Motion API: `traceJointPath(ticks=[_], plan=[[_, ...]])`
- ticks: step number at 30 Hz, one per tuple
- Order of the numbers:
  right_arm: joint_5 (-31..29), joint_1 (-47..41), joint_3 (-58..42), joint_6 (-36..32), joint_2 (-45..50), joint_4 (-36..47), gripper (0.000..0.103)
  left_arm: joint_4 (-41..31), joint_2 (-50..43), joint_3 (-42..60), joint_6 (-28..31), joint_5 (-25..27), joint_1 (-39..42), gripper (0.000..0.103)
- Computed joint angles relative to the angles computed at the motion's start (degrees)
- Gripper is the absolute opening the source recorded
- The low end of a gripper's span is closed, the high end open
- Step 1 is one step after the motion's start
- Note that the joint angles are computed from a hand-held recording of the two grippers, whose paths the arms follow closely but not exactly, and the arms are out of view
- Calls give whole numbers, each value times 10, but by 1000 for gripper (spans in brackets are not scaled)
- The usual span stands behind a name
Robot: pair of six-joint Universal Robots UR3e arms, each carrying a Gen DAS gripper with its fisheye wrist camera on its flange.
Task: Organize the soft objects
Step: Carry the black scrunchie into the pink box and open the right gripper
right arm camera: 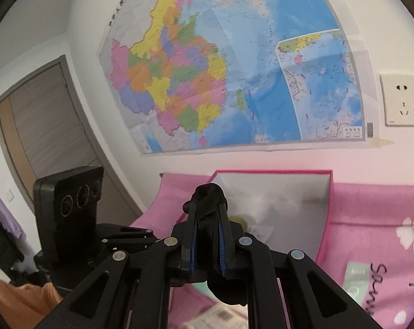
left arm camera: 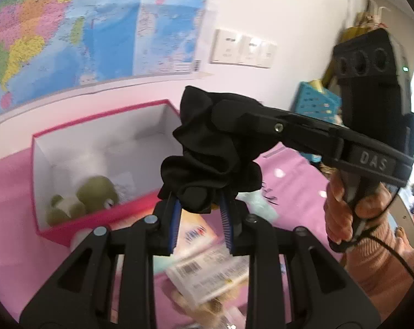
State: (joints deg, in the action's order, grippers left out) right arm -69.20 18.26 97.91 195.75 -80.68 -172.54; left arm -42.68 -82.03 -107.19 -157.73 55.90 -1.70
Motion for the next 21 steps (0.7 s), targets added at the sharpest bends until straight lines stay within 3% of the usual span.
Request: traceJointPath(ticks=[7, 17, 18, 21], plan=[[6, -22, -91, 6, 88, 20, 11, 10, -133, 127, -59, 91, -46, 27], [-12, -45, -218, 1, 202, 73, 11, -44, -293, 320, -119, 175, -90, 27], [-28, -43, -231, -1, 210, 80, 12, -46, -306, 334, -125, 185, -95, 30], [-52, -42, -291, -10, 251, 124, 17, -30, -325, 347, -146, 232, -113, 54]])
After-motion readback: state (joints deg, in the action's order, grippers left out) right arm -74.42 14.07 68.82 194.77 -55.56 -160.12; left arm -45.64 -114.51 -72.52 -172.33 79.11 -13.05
